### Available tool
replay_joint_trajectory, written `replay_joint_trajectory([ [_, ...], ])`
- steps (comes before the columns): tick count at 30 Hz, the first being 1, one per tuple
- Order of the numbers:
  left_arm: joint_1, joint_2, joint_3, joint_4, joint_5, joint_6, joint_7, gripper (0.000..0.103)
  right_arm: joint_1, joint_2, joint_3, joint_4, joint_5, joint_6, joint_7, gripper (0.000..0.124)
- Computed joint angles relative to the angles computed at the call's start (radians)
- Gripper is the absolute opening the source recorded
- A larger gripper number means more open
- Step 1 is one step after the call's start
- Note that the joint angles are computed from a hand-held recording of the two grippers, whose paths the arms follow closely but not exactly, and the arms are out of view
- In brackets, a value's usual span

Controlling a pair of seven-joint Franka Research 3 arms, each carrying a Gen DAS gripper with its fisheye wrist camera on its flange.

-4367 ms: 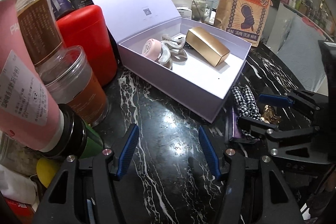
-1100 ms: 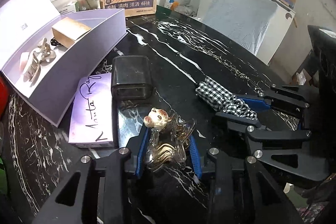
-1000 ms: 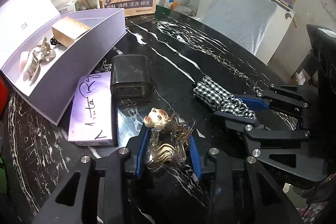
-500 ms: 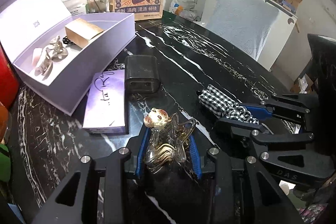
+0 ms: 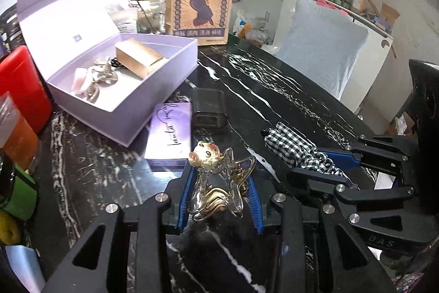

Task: Organize rigid objects
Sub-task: 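Lift the keychain and checkered scrunchie up from the table with both tools, then carry the keychain and scrunchie over the lavender box with both tools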

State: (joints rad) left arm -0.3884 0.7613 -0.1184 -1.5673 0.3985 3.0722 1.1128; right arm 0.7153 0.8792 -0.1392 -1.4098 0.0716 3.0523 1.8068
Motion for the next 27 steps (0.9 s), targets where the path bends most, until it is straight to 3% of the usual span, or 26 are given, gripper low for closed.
replay_joint_trajectory([
  [8, 0.005, -0.014, 0.014, -0.005, -0.008, 0.001, -0.022, 0.035, -0.04, 0.024, 0.062, 0.054, 0.007, 0.0, -0.068, 0.026],
  [12, 0.048, 0.001, -0.035, 0.025, -0.024, -0.02, 0.01, 0.035, -0.07, 0.049, 0.102, 0.106, 0.018, -0.019, -0.113, 0.026],
  [18, 0.058, 0.02, -0.041, 0.085, -0.036, -0.05, 0.043, 0.035, -0.121, 0.099, 0.165, 0.217, 0.042, -0.073, -0.189, 0.026],
  [27, 0.04, 0.043, -0.008, 0.179, -0.034, -0.069, 0.056, 0.035, -0.151, 0.162, 0.197, 0.383, 0.059, -0.131, -0.284, 0.026],
])
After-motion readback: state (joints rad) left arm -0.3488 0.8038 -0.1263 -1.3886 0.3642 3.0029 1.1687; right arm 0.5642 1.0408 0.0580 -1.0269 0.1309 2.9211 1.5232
